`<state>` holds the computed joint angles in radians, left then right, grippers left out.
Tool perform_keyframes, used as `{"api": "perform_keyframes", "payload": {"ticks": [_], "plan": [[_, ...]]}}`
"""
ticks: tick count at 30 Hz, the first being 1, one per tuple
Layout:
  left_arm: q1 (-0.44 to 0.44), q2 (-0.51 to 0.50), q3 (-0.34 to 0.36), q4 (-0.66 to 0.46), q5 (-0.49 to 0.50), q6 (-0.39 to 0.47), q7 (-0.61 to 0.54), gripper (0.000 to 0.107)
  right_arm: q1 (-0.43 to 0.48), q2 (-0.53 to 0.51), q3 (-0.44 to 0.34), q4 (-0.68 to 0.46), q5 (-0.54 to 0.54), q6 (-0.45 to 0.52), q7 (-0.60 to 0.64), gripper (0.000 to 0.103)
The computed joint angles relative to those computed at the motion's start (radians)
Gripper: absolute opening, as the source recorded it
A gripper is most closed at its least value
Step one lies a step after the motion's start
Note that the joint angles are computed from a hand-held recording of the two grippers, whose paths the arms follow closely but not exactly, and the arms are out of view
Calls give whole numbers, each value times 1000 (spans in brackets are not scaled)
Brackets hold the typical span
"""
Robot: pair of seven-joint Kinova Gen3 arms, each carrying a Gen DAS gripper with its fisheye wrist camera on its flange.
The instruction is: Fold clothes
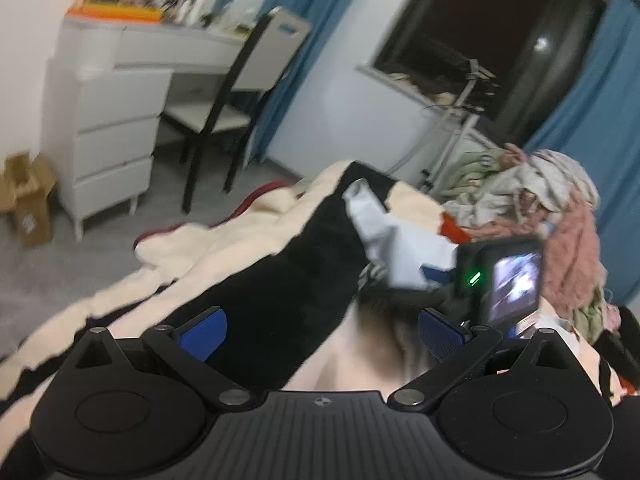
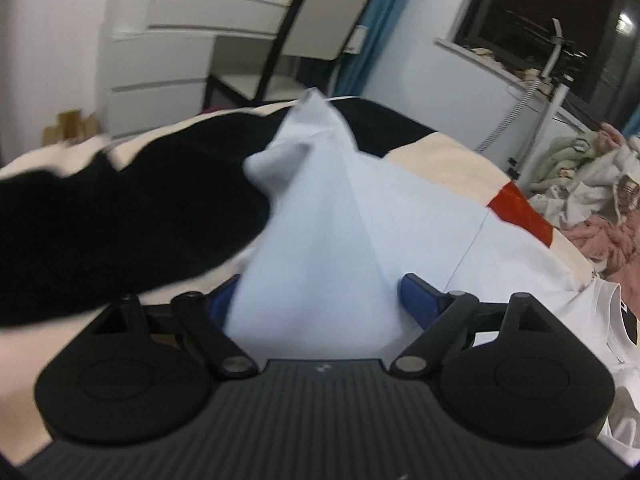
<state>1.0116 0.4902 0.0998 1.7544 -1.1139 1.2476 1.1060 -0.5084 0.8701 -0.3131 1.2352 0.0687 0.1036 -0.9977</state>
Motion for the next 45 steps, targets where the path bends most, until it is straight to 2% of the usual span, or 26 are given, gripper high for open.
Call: {"api": "perform_keyframes", "payload": {"ticks": [1,2,5,6,8,10,13,16,19,22,24,26,27,28,29,31,33,35,37,39,41,45], "plan": [[-9,0,0,2,12,-8,6,103,-10,0,12,-8,1,-2,-25,64],[-17,-1,-1,4,25,-16,12,103,-19,6,20,-27,14,2,-61,43],[-29,13,-5,-10,49,-18,-7,103,-83,17,107,-72,61,7,-178,18],[-29,21,-6,-18,52,-14,-25,103,-99,15,129,-67,60,-13,-210,14],[-29,31,-7,-29,51,-13,-57,103,-83,-10,121,-21,66,-91,-225,11],[-18,30,-15,-24,38,-30,-57,103,-27,-33,53,29,33,-173,-178,10],[-7,30,-17,-27,24,-39,-62,103,107,-86,-68,126,-25,-295,-133,10],[38,29,-31,-21,-8,-23,-20,103,244,-99,-145,195,-32,-416,-204,10],[47,49,-14,-51,-31,11,-63,103,361,-95,-191,227,-10,-522,-318,10],[38,72,-13,-82,-47,-10,-128,103,410,-69,-143,213,-47,-512,-438,10],[24,91,-13,-112,-38,-40,-189,103,408,-50,-78,179,-86,-453,-488,10],[15,108,-21,-138,-33,-74,-249,103,422,-13,-54,135,-73,-375,-501,13],[10,116,-26,-151,-29,-91,-280,103,444,8,-70,114,-43,-334,-519,15],[12,131,-36,-172,-29,-95,-319,103,473,30,-103,92,-2,-294,-549,28],[15,147,-43,-195,-28,-95,-359,103,503,52,-147,65,38,-253,-585,60],[26,167,-61,-227,-18,-98,-409,103,543,80,-213,24,118,-181,-648,94],[39,181,-82,-244,-13,-109,-425,103,557,70,-234,27,198,-166,-703,95],[56,188,-100,-252,-13,-112,-435,103,532,39,-188,60,252,-203,-783,95],[71,187,-113,-248,-18,-117,-430,103,489,-17,-103,133,246,-270,-849,95],[83,186,-121,-245,-25,-119,-424,103,475,-73,-65,224,210,-342,-855,95],[94,168,-123,-219,-39,-138,-398,103,519,-133,-98,317,203,-367,-813,95],[105,125,-106,-165,-74,-184,-339,103,677,-266,-262,502,84,-371,-659,95]]}}
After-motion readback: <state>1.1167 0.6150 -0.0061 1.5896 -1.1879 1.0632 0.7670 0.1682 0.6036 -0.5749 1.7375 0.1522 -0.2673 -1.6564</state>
